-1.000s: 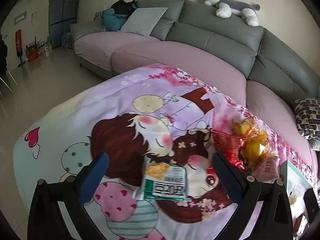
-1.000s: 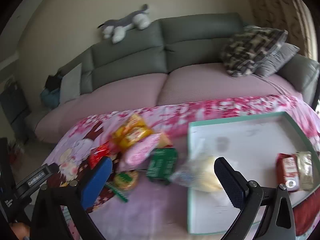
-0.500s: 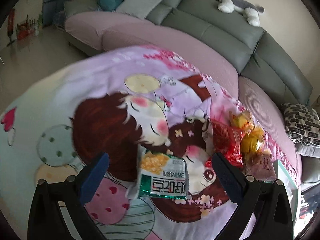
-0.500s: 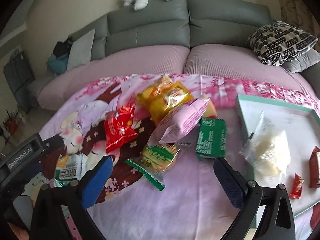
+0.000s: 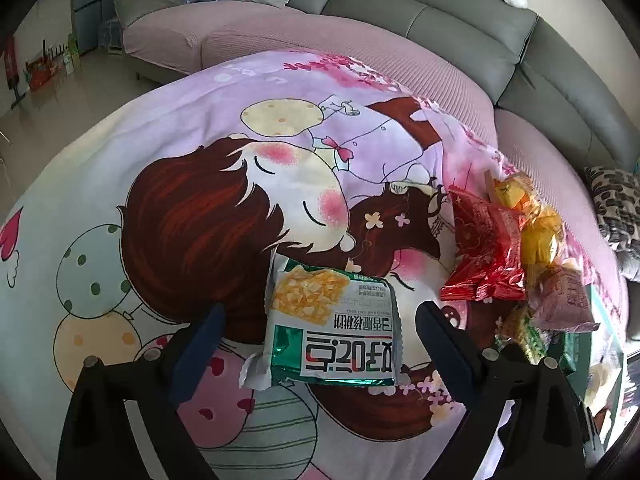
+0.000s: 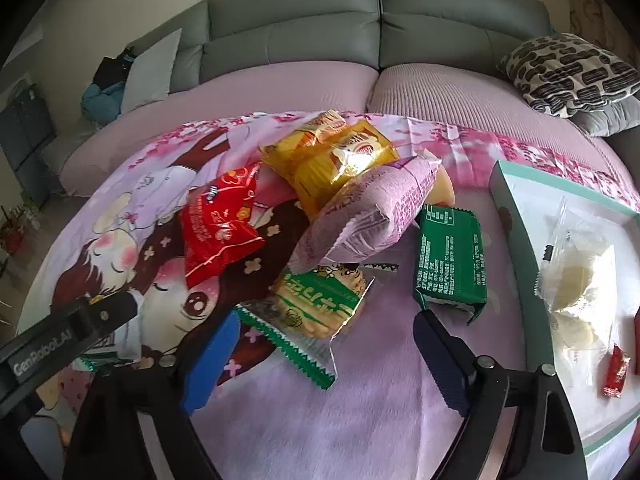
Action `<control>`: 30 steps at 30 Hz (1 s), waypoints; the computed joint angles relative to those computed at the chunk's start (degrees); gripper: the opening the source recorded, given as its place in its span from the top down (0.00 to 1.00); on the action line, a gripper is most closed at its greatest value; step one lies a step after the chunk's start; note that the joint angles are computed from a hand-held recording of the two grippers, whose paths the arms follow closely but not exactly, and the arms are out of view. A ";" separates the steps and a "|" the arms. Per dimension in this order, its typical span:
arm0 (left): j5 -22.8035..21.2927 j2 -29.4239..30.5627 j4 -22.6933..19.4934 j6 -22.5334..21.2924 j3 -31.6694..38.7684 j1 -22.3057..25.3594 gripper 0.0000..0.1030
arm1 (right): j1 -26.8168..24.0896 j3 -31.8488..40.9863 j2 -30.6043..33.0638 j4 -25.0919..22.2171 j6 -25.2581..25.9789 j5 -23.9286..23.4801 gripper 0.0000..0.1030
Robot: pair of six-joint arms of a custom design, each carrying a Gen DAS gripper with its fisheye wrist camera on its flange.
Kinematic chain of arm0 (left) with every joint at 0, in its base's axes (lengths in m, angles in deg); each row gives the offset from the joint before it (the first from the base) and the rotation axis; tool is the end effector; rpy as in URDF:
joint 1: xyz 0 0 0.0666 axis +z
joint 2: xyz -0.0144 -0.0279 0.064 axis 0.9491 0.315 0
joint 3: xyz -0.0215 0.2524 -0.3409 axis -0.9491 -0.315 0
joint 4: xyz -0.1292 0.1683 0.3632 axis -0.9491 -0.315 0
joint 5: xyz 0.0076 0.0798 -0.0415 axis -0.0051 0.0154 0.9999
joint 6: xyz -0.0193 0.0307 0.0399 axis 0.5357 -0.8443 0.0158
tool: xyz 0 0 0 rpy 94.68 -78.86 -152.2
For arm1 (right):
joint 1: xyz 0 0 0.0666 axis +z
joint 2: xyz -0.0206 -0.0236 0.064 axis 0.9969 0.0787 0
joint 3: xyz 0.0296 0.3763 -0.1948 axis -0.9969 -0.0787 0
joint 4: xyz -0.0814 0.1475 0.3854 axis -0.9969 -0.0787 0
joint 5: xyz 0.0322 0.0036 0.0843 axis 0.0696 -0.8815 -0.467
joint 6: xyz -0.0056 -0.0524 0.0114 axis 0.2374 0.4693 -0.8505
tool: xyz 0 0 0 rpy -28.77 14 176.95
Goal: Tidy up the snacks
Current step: 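Grasp green-white Korean snack packet with left tool while right tool grasps green-wrapped round biscuit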
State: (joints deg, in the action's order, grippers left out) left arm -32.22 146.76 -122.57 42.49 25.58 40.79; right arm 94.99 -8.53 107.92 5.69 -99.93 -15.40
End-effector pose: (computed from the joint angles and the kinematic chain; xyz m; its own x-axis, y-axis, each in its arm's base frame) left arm 0.4387 -0.2498 0.4382 -0.7453 -0.4481 -0.4938 -0.4011 0.8928 -0.2048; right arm 0.4312 0.0715 0.4286 -0.7562 0.0483 -0.6525 -0.0297 0.9937 0.1079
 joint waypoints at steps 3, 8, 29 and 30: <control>-0.91 0.86 -1.46 -0.07 0.71 -0.31 0.07 | 0.08 0.22 0.74 0.26 -0.16 -0.38 0.14; -1.45 1.44 -2.02 0.08 1.22 -0.34 0.07 | 0.42 0.25 1.11 0.26 0.21 0.14 0.15; -2.77 2.27 -5.02 0.06 2.63 -0.43 0.18 | -0.97 1.09 2.24 1.92 -3.53 -2.86 0.25; -2.91 2.37 -5.27 0.00 2.77 -0.46 0.18 | -0.86 1.14 2.32 1.83 -3.38 -2.76 0.28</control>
State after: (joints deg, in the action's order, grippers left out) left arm -35.13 149.13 -127.84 42.49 28.35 40.33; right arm 94.13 -7.39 110.24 7.52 -103.31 -18.16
